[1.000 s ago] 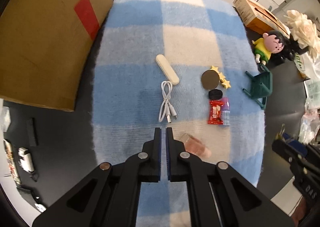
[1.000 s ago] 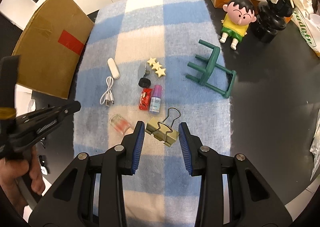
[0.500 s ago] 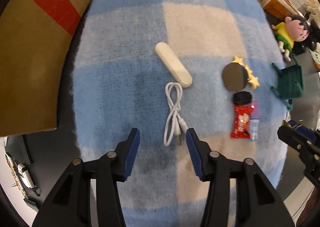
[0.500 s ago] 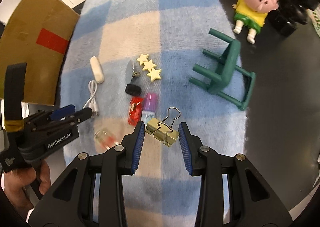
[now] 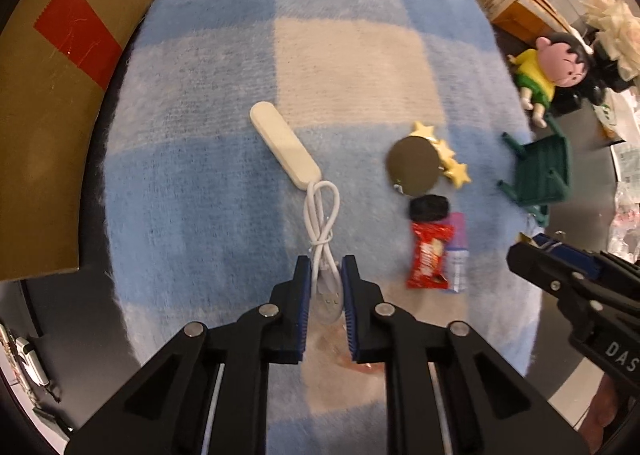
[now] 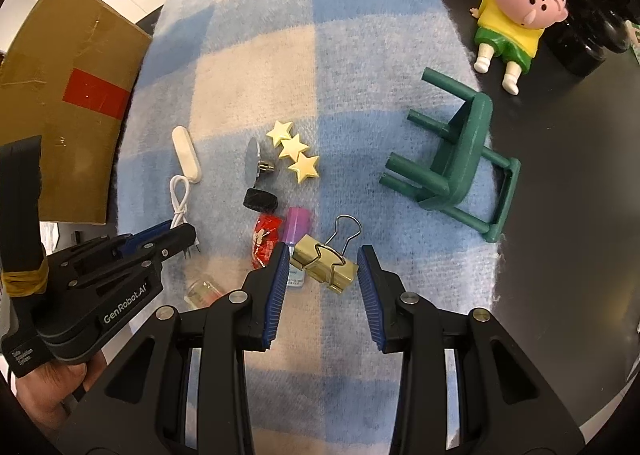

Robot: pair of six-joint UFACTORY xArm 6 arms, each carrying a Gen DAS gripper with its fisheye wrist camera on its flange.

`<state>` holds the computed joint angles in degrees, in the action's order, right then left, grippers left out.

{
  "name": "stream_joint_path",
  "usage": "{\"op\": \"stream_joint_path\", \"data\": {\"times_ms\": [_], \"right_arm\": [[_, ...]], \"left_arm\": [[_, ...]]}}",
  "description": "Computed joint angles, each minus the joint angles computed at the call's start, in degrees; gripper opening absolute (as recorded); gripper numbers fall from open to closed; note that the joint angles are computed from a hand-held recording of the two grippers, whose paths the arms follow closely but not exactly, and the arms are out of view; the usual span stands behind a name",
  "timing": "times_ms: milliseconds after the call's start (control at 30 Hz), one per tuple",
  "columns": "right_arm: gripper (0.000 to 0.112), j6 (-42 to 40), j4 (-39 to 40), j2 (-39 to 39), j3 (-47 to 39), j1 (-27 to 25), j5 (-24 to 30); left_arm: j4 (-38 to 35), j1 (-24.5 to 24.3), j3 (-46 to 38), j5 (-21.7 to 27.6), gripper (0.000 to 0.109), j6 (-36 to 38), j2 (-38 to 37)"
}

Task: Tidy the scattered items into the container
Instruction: 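Lift the cable and binder clips off the blanket with both tools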

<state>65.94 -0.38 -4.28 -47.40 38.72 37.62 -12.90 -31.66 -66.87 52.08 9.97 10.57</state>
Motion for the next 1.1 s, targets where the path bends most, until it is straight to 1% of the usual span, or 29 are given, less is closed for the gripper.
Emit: {"op": "stream_joint_path", "data": {"times_ms": [233,333,433,600,700,900,1100], "right_arm": [[0.036,4.5,-4.3,-4.0,-0.3,2.1,3.4],[0.036,6.5,-6.4,-5.8,-1.1,3.4,5.4],[0.037,8.1,-8.6,-6.7,-2.8,5.0,7.8],[0.036,11.4,-11.8,-8.7,-5.3,7.8,11.4],[0.037,13.8,-14.4,-9.8,-6.6,9.5,13.6],[0.037,16.1,-16.8,-9.7,-10.1,12.3,17.4],[0.036,16.8,-18.2,-8.4,-14.0,14.9,20.5]], "left_arm": [[-0.1,-0.1,2.7,1.2,0.015,0.1,-7.1],[-0.4,0.7,2.5,1.9,0.015,0.7,-9.2],[-0.9,1.7,1.9,2.6,0.015,1.4,-11.1],[-2.5,2.9,3.4,5.1,0.015,1.7,-16.5],[-2.8,3.1,4.9,5.6,0.015,2.2,-20.0],[-3.5,4.3,7.0,6.0,0.015,2.0,-25.2],[-4.6,5.9,7.8,6.2,0.015,2.1,-28.0]]}}
